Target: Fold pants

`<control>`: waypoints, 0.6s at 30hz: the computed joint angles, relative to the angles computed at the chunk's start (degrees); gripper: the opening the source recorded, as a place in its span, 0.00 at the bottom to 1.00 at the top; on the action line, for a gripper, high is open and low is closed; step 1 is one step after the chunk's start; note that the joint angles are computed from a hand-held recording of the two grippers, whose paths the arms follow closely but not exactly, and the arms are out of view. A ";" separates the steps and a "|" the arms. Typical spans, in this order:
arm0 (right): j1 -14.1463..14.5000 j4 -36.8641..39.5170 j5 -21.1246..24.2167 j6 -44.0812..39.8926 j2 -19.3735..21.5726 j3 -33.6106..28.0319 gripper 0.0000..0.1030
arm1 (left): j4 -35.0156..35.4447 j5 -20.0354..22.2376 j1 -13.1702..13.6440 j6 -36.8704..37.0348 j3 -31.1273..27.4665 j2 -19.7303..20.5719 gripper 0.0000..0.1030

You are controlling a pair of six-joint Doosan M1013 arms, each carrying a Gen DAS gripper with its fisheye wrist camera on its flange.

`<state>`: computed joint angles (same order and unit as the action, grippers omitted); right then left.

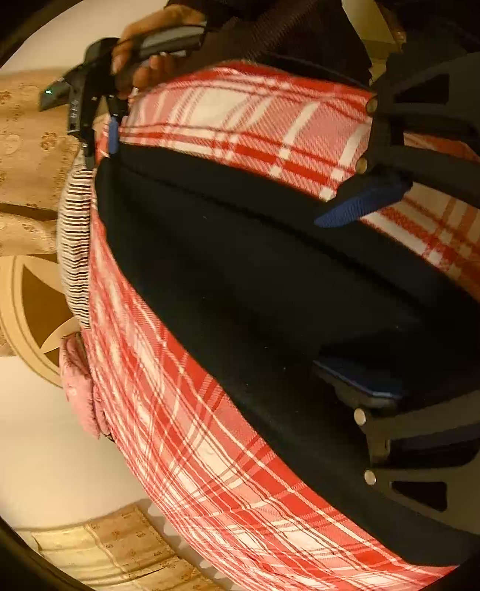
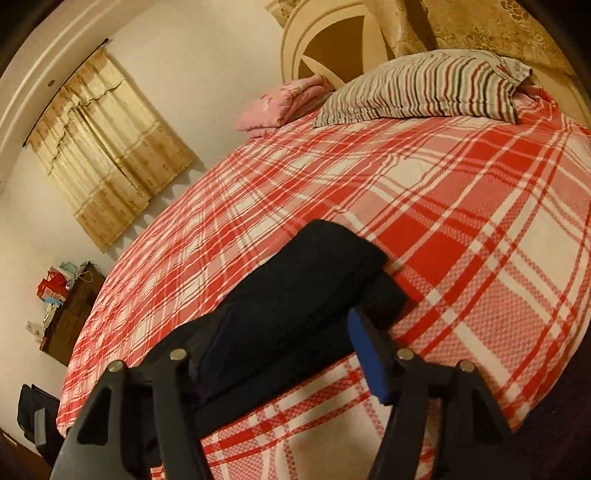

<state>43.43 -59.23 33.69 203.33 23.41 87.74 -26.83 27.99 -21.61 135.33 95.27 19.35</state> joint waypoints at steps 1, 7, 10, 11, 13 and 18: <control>0.07 -0.65 -0.14 0.04 0.12 -0.01 0.65 | 0.08 -0.27 -0.09 0.07 0.03 0.07 0.71; 0.35 -5.39 -0.92 2.71 0.21 0.89 0.65 | 3.81 -0.37 -0.14 -5.36 -0.45 0.02 0.53; 0.54 -6.35 -0.91 3.54 0.18 1.13 0.65 | 6.75 -1.29 -0.71 -7.83 -0.46 0.09 0.50; 0.58 -6.64 -0.84 3.89 0.18 1.15 0.65 | 7.76 -1.64 -0.96 -8.31 -0.28 0.05 0.50; 0.61 -7.12 -0.95 4.59 0.16 1.21 0.65 | 11.26 -2.81 -1.66 -10.69 0.07 -0.02 0.50; 0.87 -7.70 0.39 5.21 -0.08 1.28 0.63 | 4.56 -0.75 -0.91 -4.32 -0.23 -0.24 0.04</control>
